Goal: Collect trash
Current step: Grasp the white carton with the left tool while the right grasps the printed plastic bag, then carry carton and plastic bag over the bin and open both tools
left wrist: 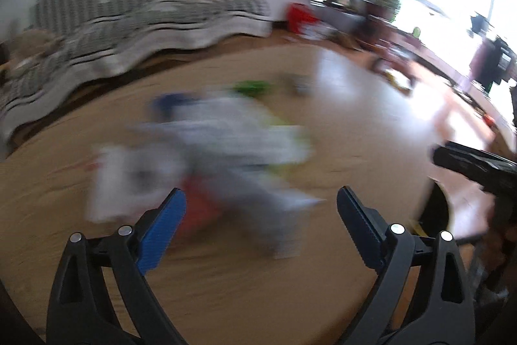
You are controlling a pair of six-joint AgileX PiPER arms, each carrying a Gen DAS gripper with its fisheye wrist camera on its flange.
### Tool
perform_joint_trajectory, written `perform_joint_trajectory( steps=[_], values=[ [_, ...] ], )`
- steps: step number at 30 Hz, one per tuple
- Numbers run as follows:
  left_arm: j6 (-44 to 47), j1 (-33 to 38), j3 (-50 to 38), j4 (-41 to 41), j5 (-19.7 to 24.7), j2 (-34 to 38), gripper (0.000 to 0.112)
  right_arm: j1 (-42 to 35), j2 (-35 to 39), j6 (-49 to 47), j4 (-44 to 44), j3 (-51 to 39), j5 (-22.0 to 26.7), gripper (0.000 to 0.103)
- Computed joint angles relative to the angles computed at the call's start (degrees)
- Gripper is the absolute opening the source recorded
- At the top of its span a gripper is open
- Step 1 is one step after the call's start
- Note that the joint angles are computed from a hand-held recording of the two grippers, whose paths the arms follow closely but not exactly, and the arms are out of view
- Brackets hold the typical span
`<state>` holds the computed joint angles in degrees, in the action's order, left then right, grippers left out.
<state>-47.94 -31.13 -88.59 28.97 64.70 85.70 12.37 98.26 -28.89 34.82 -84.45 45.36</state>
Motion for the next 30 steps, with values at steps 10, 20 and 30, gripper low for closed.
perform_joint_trajectory(
  steps=[10, 20, 30],
  values=[
    [19.46, 29.16, 15.92, -16.15, -9.98, -9.94, 0.092, 17.77, 11.69, 10.89, -12.59, -11.28, -1.42, 0.085],
    [29.99, 36.56, 16.26, -32.01, -17.79, -2.77, 0.055, 19.30, 20.39, 12.84, -13.15, -19.79, 3.14, 0.064],
    [25.14, 32.52, 10.72, -24.65, -10.69, -7.92, 0.032, 17.53, 16.11, 9.11, -6.01, -16.84, 1.74, 0.029]
  ],
)
